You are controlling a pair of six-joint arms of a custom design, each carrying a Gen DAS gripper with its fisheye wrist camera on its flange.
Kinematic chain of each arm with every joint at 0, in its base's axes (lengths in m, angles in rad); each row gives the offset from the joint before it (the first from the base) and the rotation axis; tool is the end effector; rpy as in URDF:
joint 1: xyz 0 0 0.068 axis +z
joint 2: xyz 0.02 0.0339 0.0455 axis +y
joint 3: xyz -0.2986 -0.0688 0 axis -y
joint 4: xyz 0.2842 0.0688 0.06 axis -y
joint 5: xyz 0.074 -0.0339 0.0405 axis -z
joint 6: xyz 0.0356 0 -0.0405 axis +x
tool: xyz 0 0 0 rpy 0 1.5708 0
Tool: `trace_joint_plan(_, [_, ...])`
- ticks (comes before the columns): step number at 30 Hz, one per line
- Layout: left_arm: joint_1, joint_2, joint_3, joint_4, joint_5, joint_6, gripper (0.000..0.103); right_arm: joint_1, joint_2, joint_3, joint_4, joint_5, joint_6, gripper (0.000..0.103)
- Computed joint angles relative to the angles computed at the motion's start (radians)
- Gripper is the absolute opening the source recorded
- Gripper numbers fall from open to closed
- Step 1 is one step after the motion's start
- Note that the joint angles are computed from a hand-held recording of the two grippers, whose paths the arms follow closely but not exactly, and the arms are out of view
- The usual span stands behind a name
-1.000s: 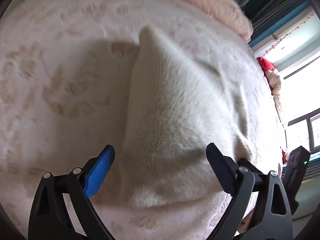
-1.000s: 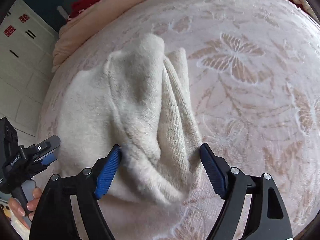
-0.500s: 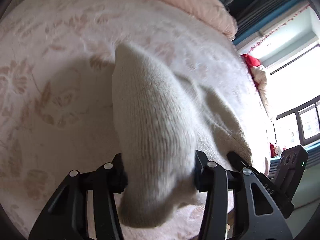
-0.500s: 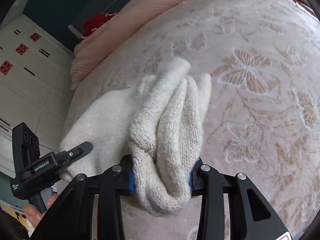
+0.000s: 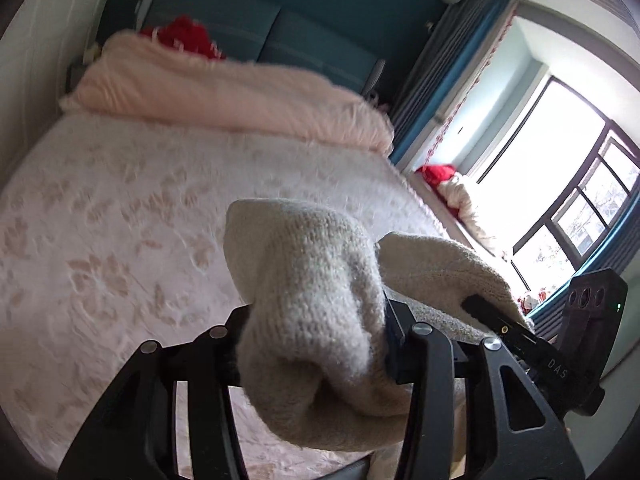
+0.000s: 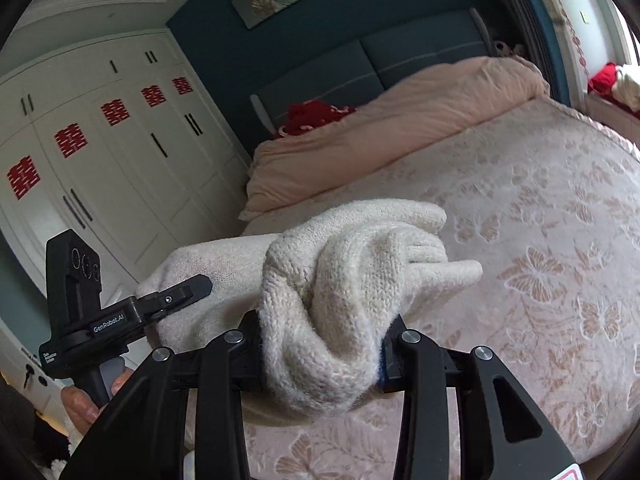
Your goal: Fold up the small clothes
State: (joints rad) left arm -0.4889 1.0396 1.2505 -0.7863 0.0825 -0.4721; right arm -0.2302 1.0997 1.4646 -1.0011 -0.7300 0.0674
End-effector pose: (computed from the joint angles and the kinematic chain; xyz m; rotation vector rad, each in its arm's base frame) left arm 0.1981 -0.1087 0.4295 0.0683 2.2141 -0.6372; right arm 0.2093 -0.0247 0.4773 -0.0877 2.1026 0.7022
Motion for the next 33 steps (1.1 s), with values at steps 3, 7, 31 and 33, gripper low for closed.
trace_joint_plan(3, [0.084, -0.050, 0.067, -0.044, 0.036, 0.080, 0.045, 0.134, -0.019, 0.074, 0.051, 0.079, 0.078, 0.036])
trace_joint_plan(7, [0.294, -0.077, 0.150, -0.072, 0.181, 0.214, 0.045, 0.342, -0.004, 0.126, 0.160, 0.219, 0.178, 0.036])
trace_joint_plan(31, [0.998, 0.156, -0.666, 0.356, 0.492, 0.507, 0.051, 0.628, 0.199, -0.507, 0.423, 0.501, 0.348, 0.047])
trace_joint_plan(33, [0.994, 0.130, -0.658, 0.365, 0.499, 0.476, 0.054, 0.667, 0.217, -0.453, 0.417, 0.554, 0.326, 0.049])
